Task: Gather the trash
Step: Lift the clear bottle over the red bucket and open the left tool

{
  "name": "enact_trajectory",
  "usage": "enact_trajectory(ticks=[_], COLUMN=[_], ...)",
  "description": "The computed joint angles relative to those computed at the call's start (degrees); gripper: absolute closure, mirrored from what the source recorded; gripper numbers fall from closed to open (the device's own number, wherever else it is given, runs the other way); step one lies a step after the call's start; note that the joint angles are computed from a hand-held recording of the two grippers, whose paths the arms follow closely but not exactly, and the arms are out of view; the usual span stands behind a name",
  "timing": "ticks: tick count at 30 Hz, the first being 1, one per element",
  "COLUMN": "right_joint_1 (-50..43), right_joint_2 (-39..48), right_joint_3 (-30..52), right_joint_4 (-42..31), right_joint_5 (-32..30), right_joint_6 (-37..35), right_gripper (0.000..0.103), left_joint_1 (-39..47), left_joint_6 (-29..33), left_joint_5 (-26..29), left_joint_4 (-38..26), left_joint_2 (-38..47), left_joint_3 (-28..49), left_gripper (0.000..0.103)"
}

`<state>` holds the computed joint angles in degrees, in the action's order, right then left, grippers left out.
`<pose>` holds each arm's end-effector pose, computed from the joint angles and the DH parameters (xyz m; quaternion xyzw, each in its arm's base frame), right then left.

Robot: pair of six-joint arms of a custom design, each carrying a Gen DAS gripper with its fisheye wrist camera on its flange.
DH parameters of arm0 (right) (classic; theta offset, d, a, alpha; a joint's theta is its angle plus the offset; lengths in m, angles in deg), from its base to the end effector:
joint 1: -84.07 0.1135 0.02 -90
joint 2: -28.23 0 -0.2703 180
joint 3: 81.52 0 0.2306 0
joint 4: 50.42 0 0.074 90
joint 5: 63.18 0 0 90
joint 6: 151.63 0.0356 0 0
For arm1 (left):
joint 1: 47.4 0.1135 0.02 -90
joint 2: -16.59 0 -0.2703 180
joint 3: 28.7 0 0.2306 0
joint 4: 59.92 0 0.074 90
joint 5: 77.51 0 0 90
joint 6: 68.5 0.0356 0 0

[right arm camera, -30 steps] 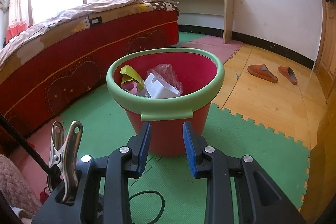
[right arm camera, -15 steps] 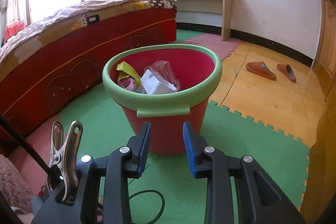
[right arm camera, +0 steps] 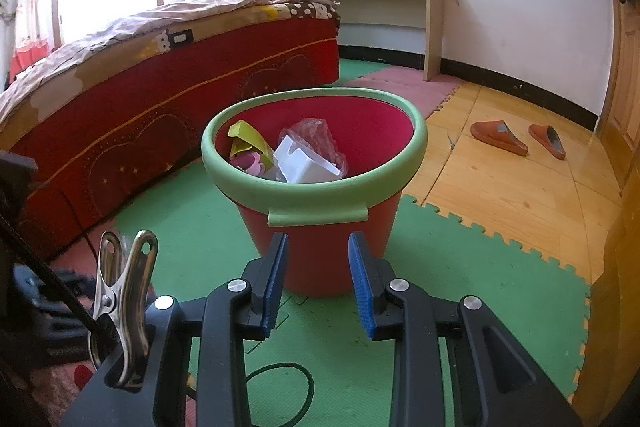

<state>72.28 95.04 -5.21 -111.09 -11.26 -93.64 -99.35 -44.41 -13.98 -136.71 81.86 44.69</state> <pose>0.2051 -0.0204 0.3205 -0.2633 0.8587 0.1683 0.4063 0.1196 -0.1270 0.2930 -0.1583 0.9444 -0.0382 0.2857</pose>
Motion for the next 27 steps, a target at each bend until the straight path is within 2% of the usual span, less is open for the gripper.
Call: enact_trajectory(ticks=[5,7,10,13,18,21,27], right_joint_1=[-0.21,-0.26,0.00,1.04,3.09,4.03,3.70], right_joint_2=[-0.63,-0.90,-0.87,-0.06,1.35,2.56,3.30], right_joint_3=[1.03,1.71,2.59,3.82,5.45,5.94,3.31], right_joint_4=[-0.78,-0.84,-0.49,-0.17,1.82,3.73,8.54], right_joint_5=[-0.94,-1.43,-1.52,-0.67,1.11,2.18,3.38], right_joint_6=[0.64,1.33,2.62,4.35,7.53,10.32,12.64], right_gripper=[0.071,0.071,0.071,0.071,0.071,0.071,0.071], left_joint_1=[0.25,0.41,3.28,6.56,14.34,18.04,23.27], left_joint_6=[3.87,5.01,10.58,16.86,28.69,34.13,40.90], left_joint_5=[-4.35,-5.34,-5.88,-5.06,1.71,3.74,8.46], left_joint_4=[-0.89,-4.75,-4.06,-0.61,5.69,9.57,19.18], left_joint_2=[2.22,-0.92,-0.72,0.41,3.01,5.61,8.34], left_joint_3=[5.64,7.67,11.30,13.69,16.76,17.52,14.55], left_gripper=[0.062,0.062,0.062,0.062,0.062,0.061,0.061])
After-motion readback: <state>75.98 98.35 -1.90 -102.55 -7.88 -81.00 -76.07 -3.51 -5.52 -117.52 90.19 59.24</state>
